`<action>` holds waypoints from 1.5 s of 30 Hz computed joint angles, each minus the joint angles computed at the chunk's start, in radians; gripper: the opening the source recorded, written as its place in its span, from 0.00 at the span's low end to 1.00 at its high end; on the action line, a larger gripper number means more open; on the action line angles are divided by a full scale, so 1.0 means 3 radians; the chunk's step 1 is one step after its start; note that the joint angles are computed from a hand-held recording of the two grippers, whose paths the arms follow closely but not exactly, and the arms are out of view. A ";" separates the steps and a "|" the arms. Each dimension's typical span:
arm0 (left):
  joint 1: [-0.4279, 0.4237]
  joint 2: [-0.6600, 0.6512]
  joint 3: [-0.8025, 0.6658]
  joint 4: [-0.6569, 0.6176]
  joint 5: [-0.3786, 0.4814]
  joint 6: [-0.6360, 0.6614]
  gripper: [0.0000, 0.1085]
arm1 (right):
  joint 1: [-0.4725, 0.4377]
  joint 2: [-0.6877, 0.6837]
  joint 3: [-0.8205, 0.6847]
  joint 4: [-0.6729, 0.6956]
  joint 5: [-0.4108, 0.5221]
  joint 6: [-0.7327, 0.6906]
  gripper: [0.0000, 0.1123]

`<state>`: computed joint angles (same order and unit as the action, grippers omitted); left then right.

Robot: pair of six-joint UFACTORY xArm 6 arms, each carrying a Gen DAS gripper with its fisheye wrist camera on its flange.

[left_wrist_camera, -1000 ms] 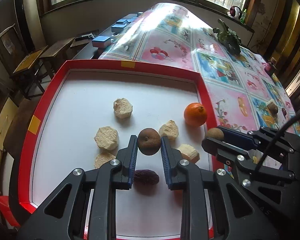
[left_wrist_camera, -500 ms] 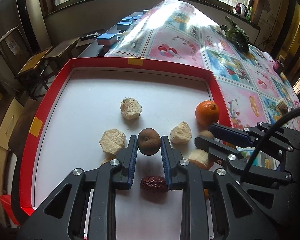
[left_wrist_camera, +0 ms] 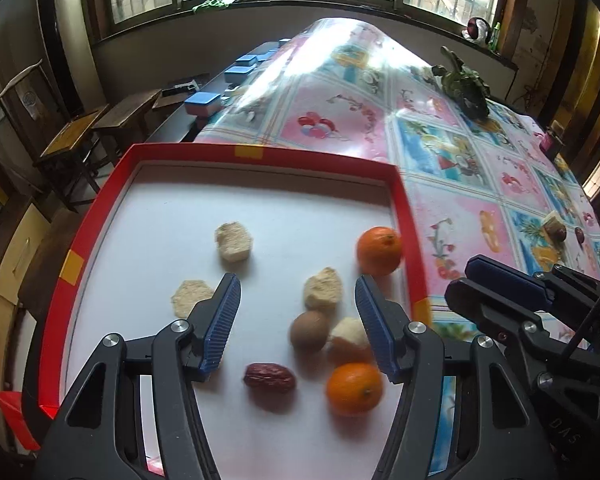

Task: Organize fruits
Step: 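Carry the brown fruit and nut into the red tray and open both tools, then move both open tools back to the food pile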

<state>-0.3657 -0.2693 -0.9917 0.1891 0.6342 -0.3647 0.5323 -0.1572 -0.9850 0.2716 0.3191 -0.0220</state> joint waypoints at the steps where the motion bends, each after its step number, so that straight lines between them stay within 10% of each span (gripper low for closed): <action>1: -0.0033 0.0013 -0.0023 0.0006 0.0000 -0.0011 0.55 | -0.0030 -0.0063 0.0055 -0.0057 -0.0010 0.0056 0.20; 22: -0.0887 0.1026 -0.1125 -0.0659 0.0286 0.0300 0.55 | -0.1246 -0.1450 0.1205 -0.0883 0.0345 0.0834 0.28; 45: -0.1250 0.2701 -0.3245 -0.1145 0.0884 0.0818 0.55 | -0.2001 -0.1586 0.1370 -0.0062 0.0389 -0.0016 0.33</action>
<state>-0.7407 0.5411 -1.9651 -0.1544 0.8992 -0.1193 -0.0681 -0.6330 -0.5740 0.2531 0.4359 -0.0268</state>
